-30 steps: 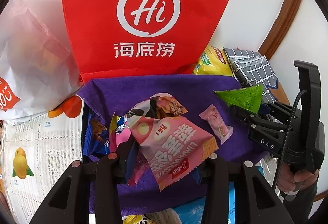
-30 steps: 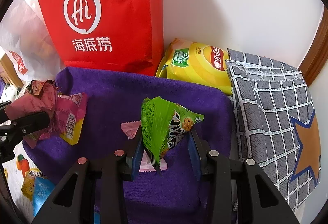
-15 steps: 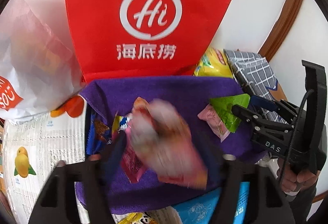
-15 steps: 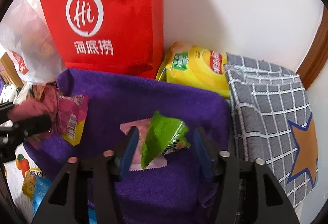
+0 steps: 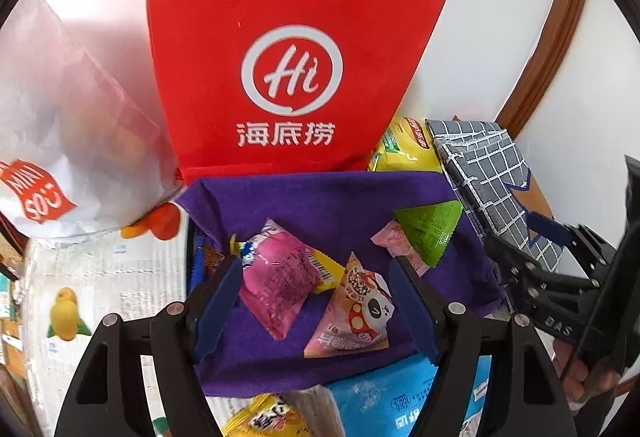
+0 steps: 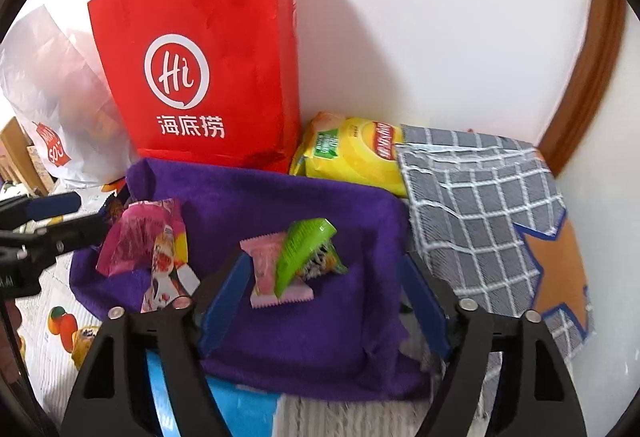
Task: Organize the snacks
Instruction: 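Open the right tool to drop the green bag while the left tool releases its bag, then withdraw both open tools from the towel toward the snacks on the bed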
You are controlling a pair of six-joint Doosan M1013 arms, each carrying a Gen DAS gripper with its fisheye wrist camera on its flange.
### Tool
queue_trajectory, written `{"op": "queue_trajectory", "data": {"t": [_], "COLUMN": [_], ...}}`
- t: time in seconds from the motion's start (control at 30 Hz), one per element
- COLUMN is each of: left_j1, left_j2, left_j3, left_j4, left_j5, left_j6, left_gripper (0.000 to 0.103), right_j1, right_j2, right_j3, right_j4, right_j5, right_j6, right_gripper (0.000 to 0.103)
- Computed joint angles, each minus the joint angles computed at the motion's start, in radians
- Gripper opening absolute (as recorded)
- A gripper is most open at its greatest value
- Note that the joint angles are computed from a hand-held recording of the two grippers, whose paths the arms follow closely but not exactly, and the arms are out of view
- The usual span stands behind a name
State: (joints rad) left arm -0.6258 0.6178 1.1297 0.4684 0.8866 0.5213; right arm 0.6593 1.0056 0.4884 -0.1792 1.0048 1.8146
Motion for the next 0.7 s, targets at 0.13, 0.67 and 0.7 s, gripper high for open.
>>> {"op": "queue_trajectory", "data": {"t": [0.13,0.67,0.7], "left_j1": [-0.022,-0.099,-0.102], "left_j2": [-0.012,-0.107,-0.111], "left_j3": [-0.001,0.122,0.128], "left_j4": [0.093,0.218,0.221], "left_j5": [0.047,0.010,0.016], "left_j6": [-0.059,-0.165,-0.176], "left_gripper": [0.083,0.084,0.084], "right_j1": [0.005,0.017,0.020], "right_j2": [-0.059,-0.230,-0.239], "right_j3": [0.096,0.395,0.413], "right_j4": [-0.035,-0.054,-0.068], "right_j5": [-0.017,-0.190,-0.203], "right_j6": [0.065,0.124,0.139], "right_gripper": [0.084,0.084,0.084]}}
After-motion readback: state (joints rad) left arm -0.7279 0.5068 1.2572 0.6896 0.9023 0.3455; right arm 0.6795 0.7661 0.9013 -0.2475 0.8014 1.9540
